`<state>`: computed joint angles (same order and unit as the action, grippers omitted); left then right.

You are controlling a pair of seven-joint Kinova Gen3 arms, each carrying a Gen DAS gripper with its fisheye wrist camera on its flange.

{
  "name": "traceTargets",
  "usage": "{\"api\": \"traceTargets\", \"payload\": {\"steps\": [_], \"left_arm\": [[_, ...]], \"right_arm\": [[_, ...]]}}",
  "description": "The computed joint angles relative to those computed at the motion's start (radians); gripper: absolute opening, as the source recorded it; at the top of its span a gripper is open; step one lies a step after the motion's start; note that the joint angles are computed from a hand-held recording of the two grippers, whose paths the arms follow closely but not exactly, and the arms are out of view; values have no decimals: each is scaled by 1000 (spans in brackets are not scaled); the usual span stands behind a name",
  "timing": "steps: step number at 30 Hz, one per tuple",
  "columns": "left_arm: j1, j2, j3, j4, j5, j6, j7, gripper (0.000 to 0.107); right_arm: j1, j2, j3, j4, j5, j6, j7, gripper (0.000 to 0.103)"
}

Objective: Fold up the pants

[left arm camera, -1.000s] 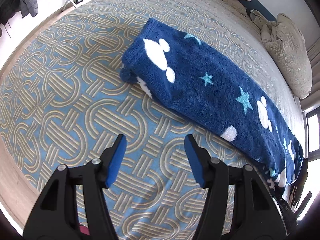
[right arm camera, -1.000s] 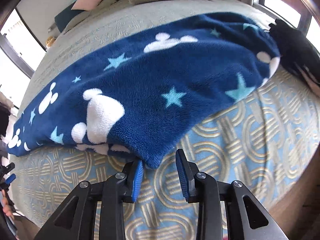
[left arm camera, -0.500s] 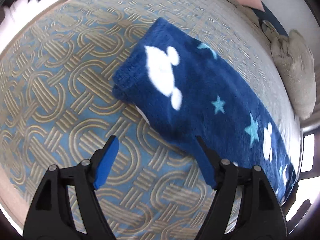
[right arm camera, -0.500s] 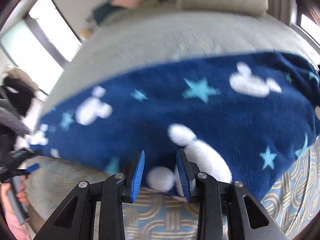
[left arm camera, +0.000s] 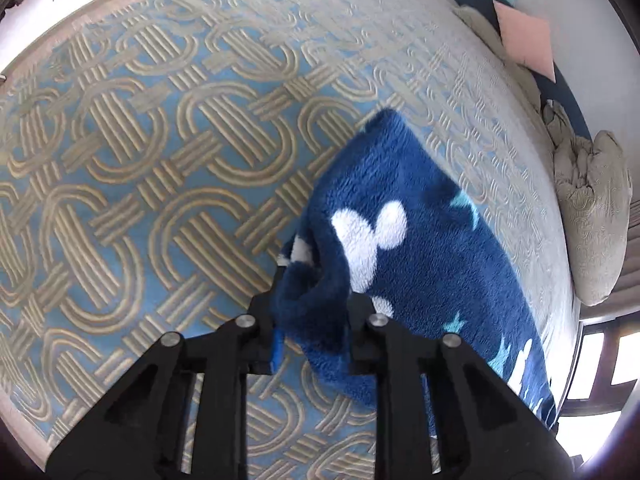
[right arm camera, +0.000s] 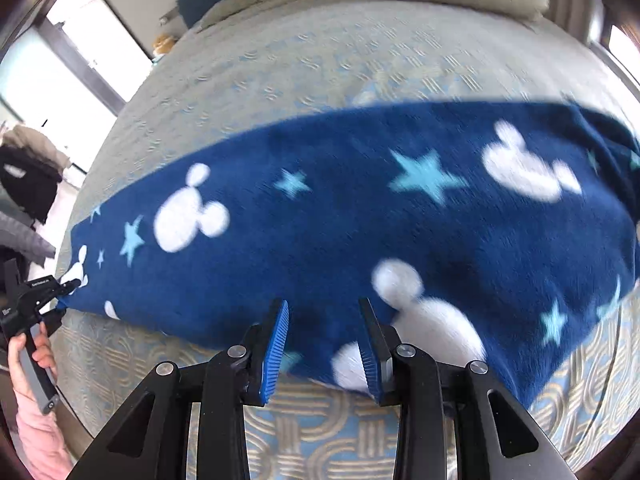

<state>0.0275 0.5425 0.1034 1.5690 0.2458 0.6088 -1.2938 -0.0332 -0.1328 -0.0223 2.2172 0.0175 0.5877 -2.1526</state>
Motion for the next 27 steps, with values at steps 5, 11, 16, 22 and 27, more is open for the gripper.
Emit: {"api": "traceTargets", "payload": {"steps": [5,11,16,22,27], "left_arm": [[97,-4,-113,-19,-136,7,75,15],[23,-70,-100,91,-95,-61,57,58],[-155,-120,113,174,56,-79,-146,72],[-194,-78,200,197,271,-84,-342,74],[-234,7,226,153,435,44,-405,64]], "right_arm": [[-27,106,-103,-82,116,-60,-60,73],[-237,239,24,-89,284,-47,-203,74],[-130,220,-34,-71,187,-79,-81,75],[-183,190,-18,-126,214,9,-114,74],[-145,155,-31,-150,104,-64,-24,74]]}}
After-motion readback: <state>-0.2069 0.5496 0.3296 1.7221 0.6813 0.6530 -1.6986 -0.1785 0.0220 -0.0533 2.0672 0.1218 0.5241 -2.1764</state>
